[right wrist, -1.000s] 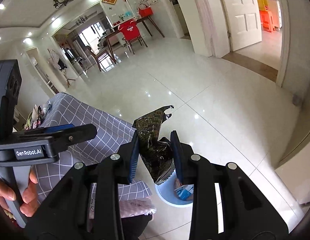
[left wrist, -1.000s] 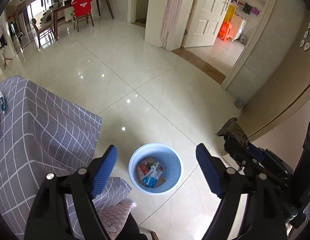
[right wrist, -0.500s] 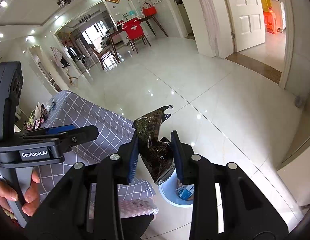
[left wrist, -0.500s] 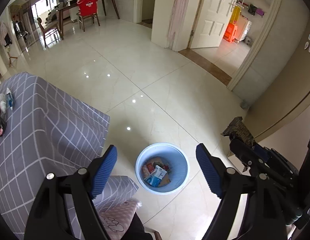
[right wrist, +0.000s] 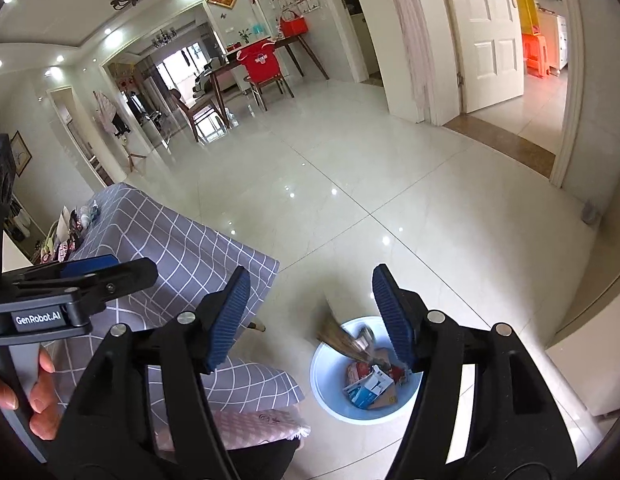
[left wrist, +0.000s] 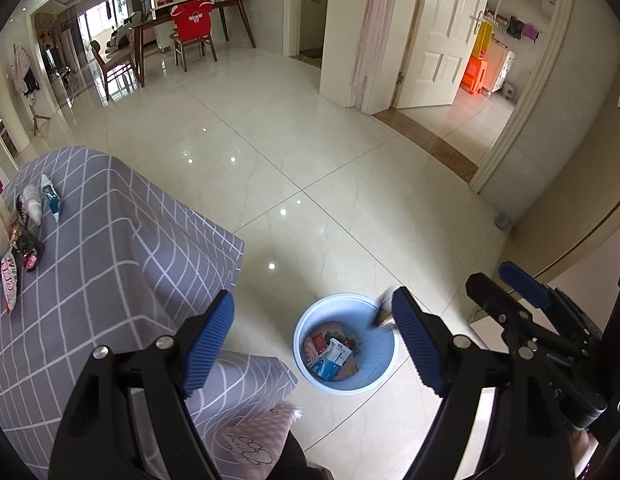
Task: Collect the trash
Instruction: 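Open both grippers over the blue bin to drop the wrappers, then grasp the red-and-white packet with the left gripper while the right grasps the dark snack bag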
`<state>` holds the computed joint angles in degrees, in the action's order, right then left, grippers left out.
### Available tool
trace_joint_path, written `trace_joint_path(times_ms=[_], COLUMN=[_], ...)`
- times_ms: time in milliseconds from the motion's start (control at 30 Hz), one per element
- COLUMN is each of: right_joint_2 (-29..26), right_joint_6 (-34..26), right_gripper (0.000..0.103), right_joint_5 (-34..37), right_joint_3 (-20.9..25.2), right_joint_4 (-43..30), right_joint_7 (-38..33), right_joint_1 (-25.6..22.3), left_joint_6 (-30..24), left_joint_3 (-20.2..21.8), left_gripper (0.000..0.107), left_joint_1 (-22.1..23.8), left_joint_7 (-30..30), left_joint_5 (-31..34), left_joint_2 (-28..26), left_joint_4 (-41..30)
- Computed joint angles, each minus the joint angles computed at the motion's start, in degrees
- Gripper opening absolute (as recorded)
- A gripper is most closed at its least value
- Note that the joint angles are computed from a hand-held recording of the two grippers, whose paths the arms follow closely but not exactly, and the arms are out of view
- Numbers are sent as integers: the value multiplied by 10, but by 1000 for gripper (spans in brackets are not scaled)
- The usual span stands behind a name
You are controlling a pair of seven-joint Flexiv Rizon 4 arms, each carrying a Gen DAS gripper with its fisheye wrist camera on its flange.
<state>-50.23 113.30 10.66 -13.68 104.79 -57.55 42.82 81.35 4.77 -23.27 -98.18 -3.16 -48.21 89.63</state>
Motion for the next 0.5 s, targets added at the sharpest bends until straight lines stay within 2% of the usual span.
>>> trace_joint_path(times_ms=[167, 500], right_joint_2=[10, 17], right_joint_6=[-4, -27], right_gripper=[63, 63], right_joint_5=[-2, -31], right_joint_3=[-5, -5], right_joint_4=[2, -37], right_joint_7=[-7, -25], right_joint_1=[16, 54], left_joint_6=[21, 84], left_joint_3=[2, 52], left_gripper=[79, 79], left_joint_1=[8, 19], left_joint_7=[-1, -9], left_joint_5=[2, 8], left_joint_2=[19, 83], left_joint_4=[29, 124])
